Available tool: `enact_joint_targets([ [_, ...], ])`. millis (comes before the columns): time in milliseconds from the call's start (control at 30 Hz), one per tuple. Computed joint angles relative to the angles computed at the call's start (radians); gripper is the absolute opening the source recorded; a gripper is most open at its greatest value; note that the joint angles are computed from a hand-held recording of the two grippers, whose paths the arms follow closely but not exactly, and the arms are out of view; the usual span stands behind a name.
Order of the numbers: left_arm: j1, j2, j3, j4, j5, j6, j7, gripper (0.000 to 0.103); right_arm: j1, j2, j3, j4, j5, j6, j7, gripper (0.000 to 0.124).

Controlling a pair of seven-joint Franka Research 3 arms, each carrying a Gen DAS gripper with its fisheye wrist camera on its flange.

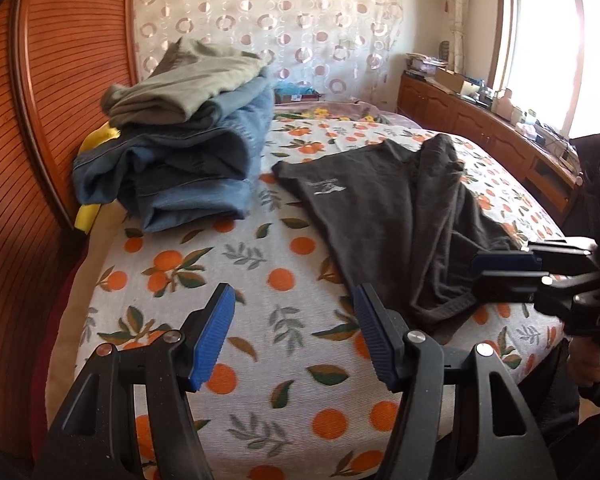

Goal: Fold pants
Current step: 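Grasp the black garment's hem with the right tool and fold it over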

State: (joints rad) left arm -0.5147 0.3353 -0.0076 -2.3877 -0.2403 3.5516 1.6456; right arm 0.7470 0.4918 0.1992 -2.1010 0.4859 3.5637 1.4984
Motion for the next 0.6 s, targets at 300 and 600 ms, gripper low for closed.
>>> enact_joint_targets([
  [300,0.043,0.021,-0.064,0.034,0.119,-0.022,-0.066,0.063,0.102,-0.084,-0.103,-0.102,0.318,0.092,-0.185,0.034],
  [600,0.107,0.047,-0.120,0.049,0.300,-0.024,-0.186,0.061,0.100,-0.097,-0.114,-0.036,0.603,0.132,-0.469,0.041],
])
